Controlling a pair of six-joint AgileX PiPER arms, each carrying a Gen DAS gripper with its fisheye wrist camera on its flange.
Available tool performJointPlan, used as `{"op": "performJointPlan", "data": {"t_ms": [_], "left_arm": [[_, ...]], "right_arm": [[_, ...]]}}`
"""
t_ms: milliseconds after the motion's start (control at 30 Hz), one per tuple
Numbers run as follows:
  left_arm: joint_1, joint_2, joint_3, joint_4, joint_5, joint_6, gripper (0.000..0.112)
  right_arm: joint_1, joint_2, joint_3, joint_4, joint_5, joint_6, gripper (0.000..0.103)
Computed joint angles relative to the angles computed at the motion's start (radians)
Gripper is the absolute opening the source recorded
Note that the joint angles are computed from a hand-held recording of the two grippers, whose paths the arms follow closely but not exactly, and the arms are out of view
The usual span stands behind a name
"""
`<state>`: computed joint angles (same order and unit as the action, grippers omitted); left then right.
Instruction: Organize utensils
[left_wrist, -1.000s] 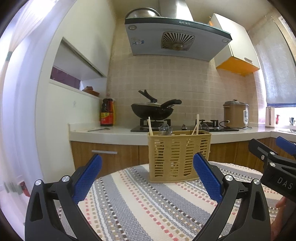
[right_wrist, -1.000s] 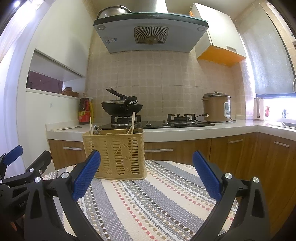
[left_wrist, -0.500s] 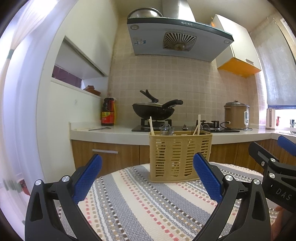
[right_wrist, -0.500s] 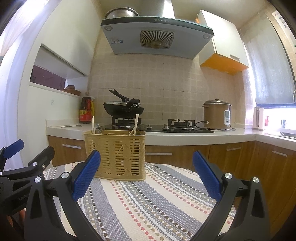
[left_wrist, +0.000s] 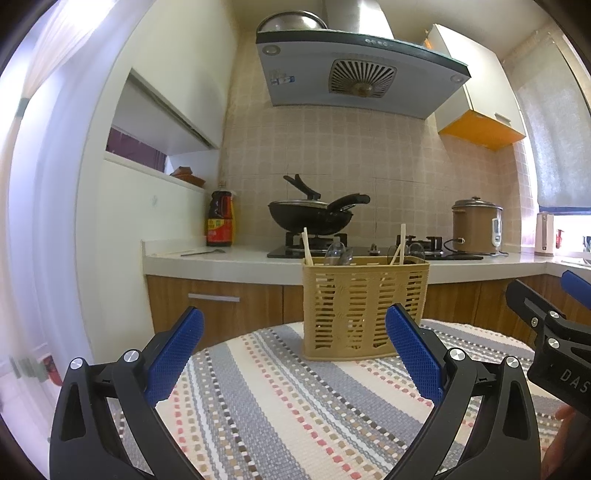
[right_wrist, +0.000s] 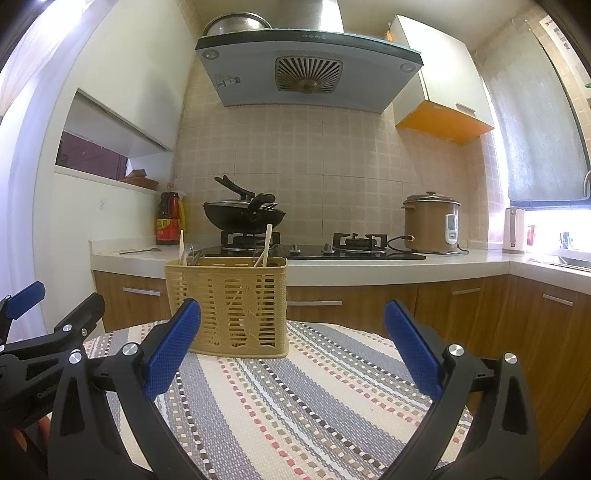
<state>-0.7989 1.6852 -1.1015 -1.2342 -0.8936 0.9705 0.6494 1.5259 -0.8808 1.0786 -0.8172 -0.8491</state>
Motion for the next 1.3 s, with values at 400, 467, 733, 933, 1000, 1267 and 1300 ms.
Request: {"op": "performJointPlan", "data": {"t_ms": [400,467,733,933,1000,1267,1300], "left_arm": [[-0.003,-0.004,0.004,-0.002,-0.006,0.001,0.095],[-0.003,-0.003,0.004,-0.003,-0.007,0.003,0.095],[-0.004,-0.006,0.006,-0.008,-0.006,0.006,0.095],[-0.004,-0.006,0.004,-0.009,-0.006,0.008,0.095],[-0.003,-0.006,0.004,-0.012,-0.004,0.011,0.095],[-0.004,-0.005,0.002,-0.013,-0.006,0.013,0.095],[-0.004,-0.006,0.004,-0.014,-0.008,0.014,0.095]], "right_arm": [[-0.014,0.0,-0.005,0.008,0.018,0.015,0.095],[-0.016,-0.001,-0.004,0.006,0.019,0.02,0.095],[-0.015,0.006,-0.011,0.014,0.023,0.004,0.095],[-0.016,0.007,-0.015,0.022,0.029,-0.004,0.095],[-0.014,0.009,-0.021,0.029,0.03,-0.013,0.095],[-0.017,0.011,-0.023,0.028,0.033,-0.007,0.095],[-0.017,0.011,-0.023,0.03,0.034,-0.008,0.095]]}}
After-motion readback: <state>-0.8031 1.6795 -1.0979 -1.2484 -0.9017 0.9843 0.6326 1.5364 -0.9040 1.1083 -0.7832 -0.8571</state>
